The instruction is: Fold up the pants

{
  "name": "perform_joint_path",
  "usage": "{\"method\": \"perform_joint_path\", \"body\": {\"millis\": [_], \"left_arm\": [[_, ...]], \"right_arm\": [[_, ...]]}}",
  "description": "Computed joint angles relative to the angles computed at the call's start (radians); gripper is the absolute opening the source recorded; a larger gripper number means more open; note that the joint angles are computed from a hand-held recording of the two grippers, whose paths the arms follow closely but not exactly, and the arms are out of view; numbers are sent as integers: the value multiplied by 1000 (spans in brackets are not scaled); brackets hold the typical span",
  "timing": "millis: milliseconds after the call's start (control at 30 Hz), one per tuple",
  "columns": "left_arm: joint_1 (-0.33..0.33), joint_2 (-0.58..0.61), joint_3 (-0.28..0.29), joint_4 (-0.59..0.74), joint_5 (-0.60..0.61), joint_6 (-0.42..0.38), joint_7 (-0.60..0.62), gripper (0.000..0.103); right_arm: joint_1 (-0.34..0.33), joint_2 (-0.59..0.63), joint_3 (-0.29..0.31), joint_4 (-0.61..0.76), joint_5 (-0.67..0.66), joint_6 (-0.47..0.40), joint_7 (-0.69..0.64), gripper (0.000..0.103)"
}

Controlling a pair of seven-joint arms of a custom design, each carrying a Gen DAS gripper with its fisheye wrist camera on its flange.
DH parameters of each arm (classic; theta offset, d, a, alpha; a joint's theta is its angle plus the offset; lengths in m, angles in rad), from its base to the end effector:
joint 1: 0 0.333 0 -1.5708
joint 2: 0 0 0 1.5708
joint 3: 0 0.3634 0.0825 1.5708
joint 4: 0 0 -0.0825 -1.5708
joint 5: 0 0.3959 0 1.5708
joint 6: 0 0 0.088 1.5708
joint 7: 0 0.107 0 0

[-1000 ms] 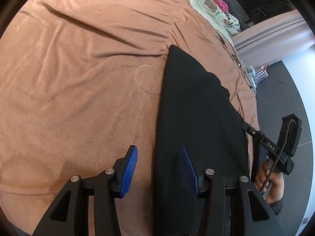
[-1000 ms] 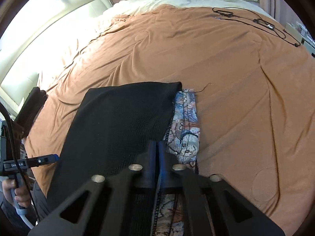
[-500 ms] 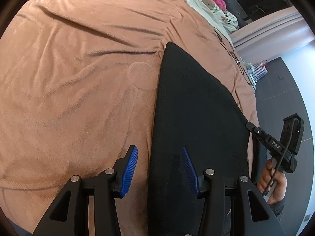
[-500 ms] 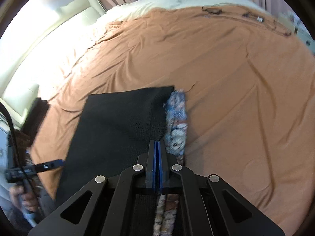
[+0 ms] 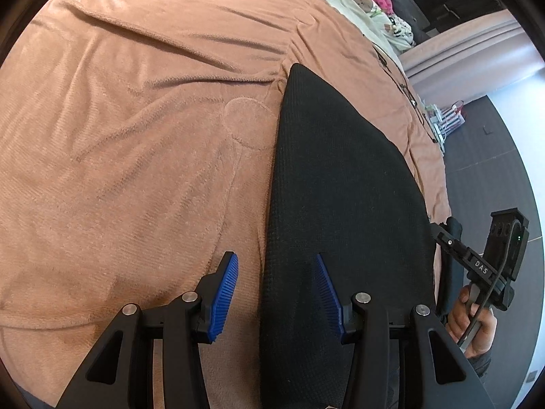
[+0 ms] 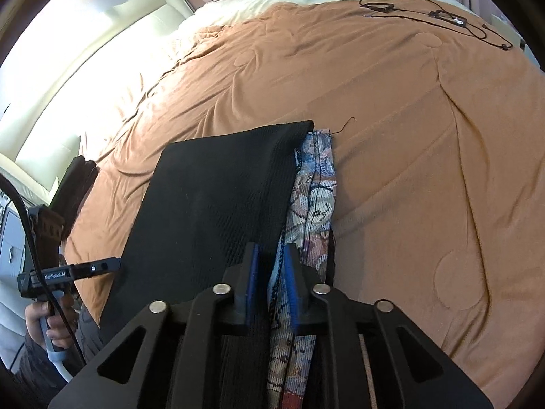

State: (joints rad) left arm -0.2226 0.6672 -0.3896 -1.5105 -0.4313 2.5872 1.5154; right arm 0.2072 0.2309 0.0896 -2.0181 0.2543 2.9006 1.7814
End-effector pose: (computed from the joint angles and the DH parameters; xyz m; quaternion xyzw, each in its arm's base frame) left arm 0.6828 -0.3843 0.3713 0.6330 -0.7014 0.2971 0.1382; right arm 0.6339 0.1739 0.4508 -0.6165 0.7166 -0.0940 0.3124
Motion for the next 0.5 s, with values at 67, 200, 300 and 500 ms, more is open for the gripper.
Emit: {"method": "perform_joint_path", "body": {"millis": [67, 200, 300, 500], "left_arm": [[-2, 2, 1, 3, 2, -1, -3, 49], [-1, 1, -1, 0, 1, 3, -4, 49], [1, 2, -3, -1, 0, 5, -2, 49], [5, 4, -5, -4, -4, 3, 2, 49]], "right_arm": [[9, -2, -8, -2, -16, 4, 11, 21], [72, -17, -76, -23, -156, 28, 126, 53], [61, -27, -58, -45, -171, 54, 146, 54], [30, -23, -22, -54, -139, 37, 124, 54]]}}
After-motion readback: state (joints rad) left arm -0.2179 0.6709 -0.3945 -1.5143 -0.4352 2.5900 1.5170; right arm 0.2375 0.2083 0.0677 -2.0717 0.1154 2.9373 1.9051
